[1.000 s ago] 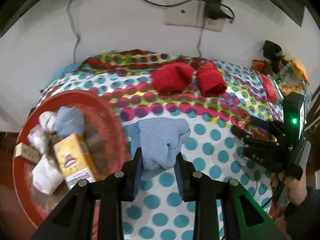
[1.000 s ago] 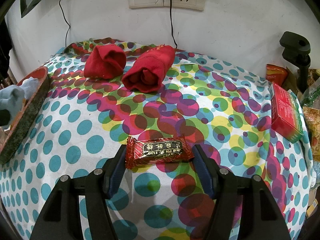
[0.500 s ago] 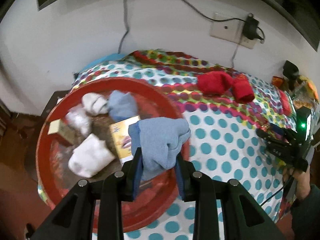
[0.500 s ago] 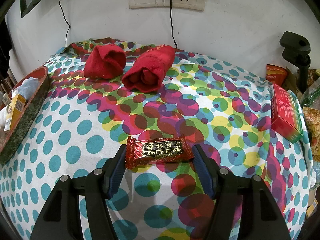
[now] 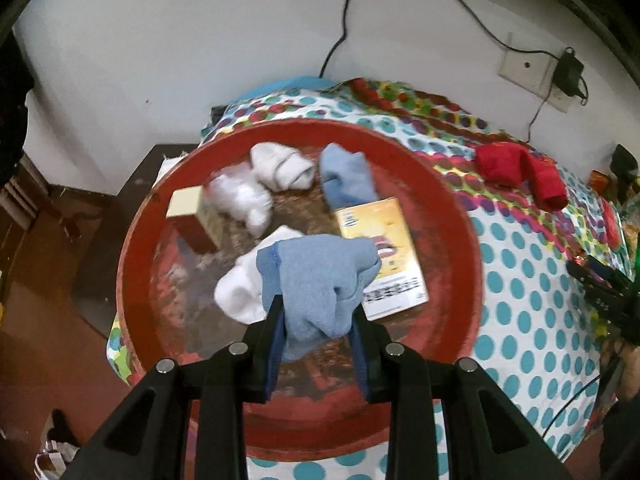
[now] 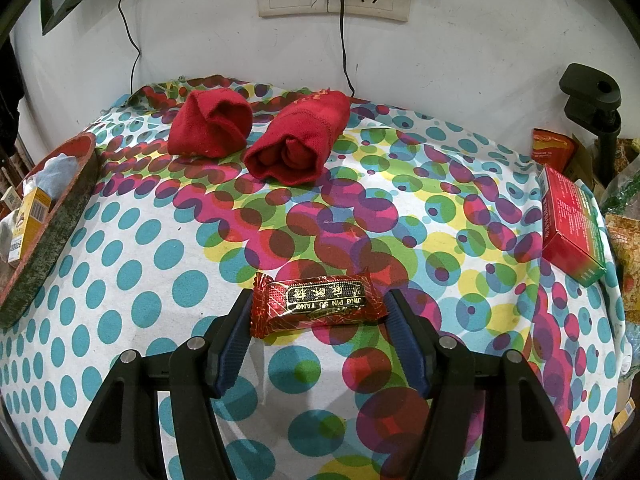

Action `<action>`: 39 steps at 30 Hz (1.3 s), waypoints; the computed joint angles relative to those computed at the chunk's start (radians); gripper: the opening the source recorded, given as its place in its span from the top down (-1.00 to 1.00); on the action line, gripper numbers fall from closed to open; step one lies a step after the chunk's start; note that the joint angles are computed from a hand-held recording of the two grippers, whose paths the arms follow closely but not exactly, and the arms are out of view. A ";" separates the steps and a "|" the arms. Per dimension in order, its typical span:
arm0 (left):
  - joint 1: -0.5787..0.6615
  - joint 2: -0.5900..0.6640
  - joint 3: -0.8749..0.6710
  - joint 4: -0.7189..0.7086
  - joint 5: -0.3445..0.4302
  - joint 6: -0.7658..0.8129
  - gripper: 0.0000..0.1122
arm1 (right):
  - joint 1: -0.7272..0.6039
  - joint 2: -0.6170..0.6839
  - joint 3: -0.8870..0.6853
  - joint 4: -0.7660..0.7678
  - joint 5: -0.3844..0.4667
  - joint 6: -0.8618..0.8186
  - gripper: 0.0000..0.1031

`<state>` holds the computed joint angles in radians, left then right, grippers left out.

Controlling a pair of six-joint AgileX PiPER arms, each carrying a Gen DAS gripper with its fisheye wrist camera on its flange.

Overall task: Organize objects
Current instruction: 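Carry the light blue sock onto the red tray and open the left gripper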

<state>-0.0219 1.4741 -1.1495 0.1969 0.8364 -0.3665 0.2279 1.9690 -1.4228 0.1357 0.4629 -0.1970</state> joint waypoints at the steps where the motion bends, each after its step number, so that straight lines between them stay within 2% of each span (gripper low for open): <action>1: 0.006 0.003 0.004 0.008 0.000 -0.006 0.47 | -0.001 0.002 -0.002 0.001 0.001 -0.002 -0.22; 9: 0.067 0.005 0.031 0.011 -0.031 0.023 0.47 | -0.002 0.002 -0.002 0.002 0.001 -0.004 -0.22; 21: 0.211 0.037 -0.056 -0.035 -0.002 0.102 0.47 | -0.001 0.001 -0.001 0.000 -0.001 -0.002 -0.22; 28: 0.237 0.075 -0.031 -0.036 -0.024 0.097 0.43 | -0.001 0.001 -0.001 -0.001 -0.001 -0.001 -0.22; 34: 0.223 0.098 -0.033 0.019 -0.020 0.046 0.41 | 0.000 0.001 0.000 -0.004 -0.001 0.002 -0.22; 39: 0.259 0.092 -0.031 -0.011 -0.012 0.063 0.18 | 0.000 0.001 0.000 -0.003 -0.001 0.001 -0.22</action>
<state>0.2372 1.5660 -1.1804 0.1854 0.8248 -0.3038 0.2276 1.9697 -1.4229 0.1325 0.4619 -0.1959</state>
